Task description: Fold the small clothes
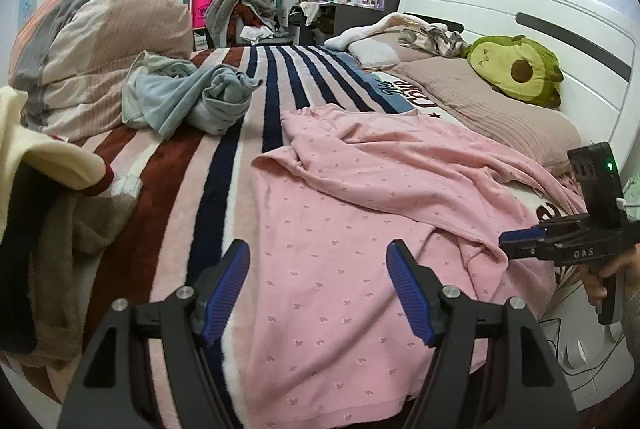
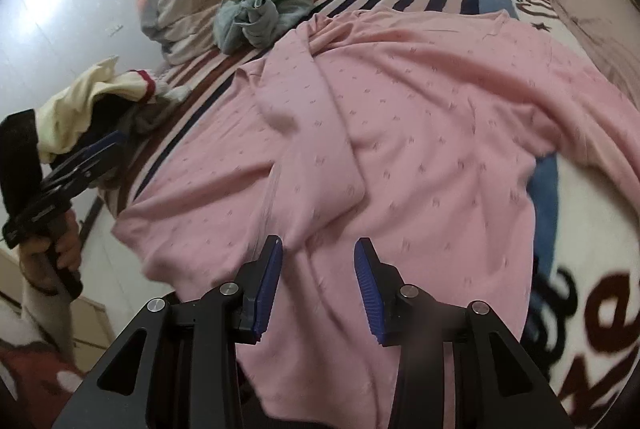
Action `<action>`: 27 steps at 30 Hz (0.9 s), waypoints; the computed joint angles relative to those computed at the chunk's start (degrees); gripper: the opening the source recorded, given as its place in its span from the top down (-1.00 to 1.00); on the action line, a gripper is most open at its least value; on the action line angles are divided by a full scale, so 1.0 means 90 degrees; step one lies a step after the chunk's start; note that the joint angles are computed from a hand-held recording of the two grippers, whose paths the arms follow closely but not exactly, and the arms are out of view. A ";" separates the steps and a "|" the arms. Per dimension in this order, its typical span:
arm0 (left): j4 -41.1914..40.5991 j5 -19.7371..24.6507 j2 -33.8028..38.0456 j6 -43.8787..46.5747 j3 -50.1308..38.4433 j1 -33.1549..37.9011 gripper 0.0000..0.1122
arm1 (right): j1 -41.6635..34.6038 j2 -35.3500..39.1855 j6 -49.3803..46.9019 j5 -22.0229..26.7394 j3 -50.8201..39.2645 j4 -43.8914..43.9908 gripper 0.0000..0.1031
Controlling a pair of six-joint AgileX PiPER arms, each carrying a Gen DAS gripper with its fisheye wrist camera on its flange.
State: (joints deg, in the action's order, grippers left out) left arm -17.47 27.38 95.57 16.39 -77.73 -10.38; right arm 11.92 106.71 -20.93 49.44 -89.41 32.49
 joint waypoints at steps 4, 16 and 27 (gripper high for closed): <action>0.0043 0.0043 -0.0080 -0.0033 0.0023 -0.0016 -0.19 | -0.0056 -0.0432 -0.0163 -0.0240 0.0645 0.0077 0.35; 0.0658 0.0123 -0.0112 -0.0802 -0.0054 -0.0201 -0.21 | 0.0519 -0.0563 0.0264 -0.0558 0.0747 -0.1056 0.96; 0.0716 0.0147 -0.0205 -0.0977 -0.0048 -0.0351 -0.21 | 0.0341 -0.0927 -0.0105 -0.0455 0.1137 -0.0516 0.92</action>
